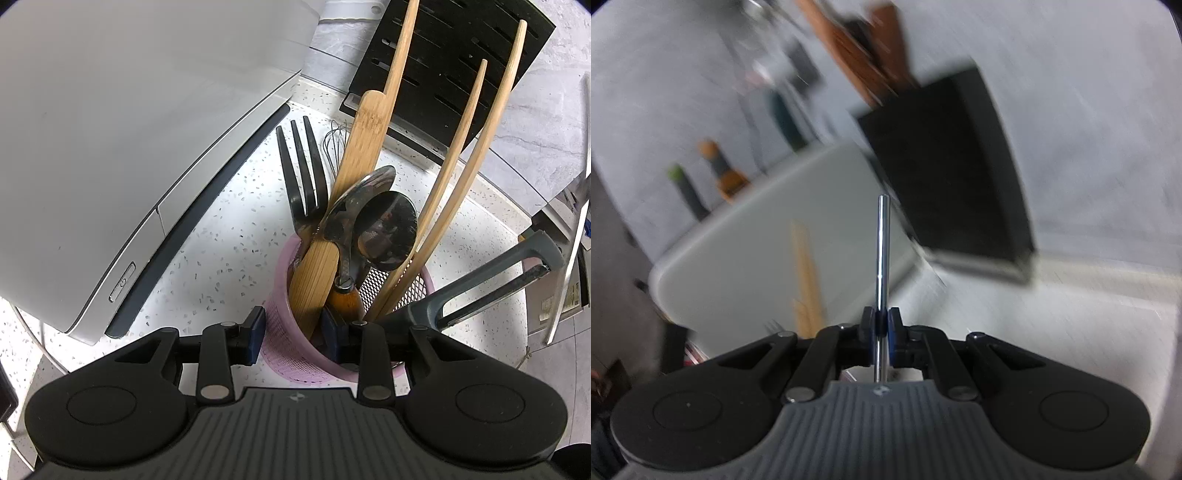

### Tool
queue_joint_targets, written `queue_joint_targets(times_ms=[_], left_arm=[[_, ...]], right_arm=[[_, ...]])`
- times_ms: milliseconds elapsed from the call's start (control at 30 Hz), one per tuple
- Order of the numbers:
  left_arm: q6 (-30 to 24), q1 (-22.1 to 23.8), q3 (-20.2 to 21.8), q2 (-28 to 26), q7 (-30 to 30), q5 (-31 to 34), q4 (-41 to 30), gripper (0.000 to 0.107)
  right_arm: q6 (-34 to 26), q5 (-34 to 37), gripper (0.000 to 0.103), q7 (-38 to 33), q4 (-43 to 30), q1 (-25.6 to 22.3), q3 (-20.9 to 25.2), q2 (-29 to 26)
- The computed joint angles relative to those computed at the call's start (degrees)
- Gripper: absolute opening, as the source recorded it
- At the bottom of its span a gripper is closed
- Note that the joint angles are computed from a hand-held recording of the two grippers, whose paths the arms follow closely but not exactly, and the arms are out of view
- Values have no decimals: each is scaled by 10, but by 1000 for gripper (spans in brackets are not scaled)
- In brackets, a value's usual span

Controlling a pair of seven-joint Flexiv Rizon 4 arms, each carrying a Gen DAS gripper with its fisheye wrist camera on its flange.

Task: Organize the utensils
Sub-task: 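Lift the metal rod upright with the right tool toward the pink cup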

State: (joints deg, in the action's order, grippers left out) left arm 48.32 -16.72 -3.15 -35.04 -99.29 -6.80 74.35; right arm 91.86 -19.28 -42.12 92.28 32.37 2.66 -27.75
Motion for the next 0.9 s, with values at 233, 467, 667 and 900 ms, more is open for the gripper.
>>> queue_joint_targets(times_ms=[233, 467, 667, 900], left_arm=[[0, 0, -1, -1, 0, 1, -1, 38], [4, 2, -2, 2, 5, -3, 4, 38], [2, 0, -1, 2, 5, 0, 2, 38], [3, 0, -1, 1, 5, 1, 2, 38]], right_arm=[[120, 14, 3, -20, -35, 139, -153, -37], [156, 82, 3, -104, -97, 252, -307, -110], [121, 64, 3, -188, -103, 240, -277, -131], [29, 4, 3, -229, -131, 79, -35, -117]])
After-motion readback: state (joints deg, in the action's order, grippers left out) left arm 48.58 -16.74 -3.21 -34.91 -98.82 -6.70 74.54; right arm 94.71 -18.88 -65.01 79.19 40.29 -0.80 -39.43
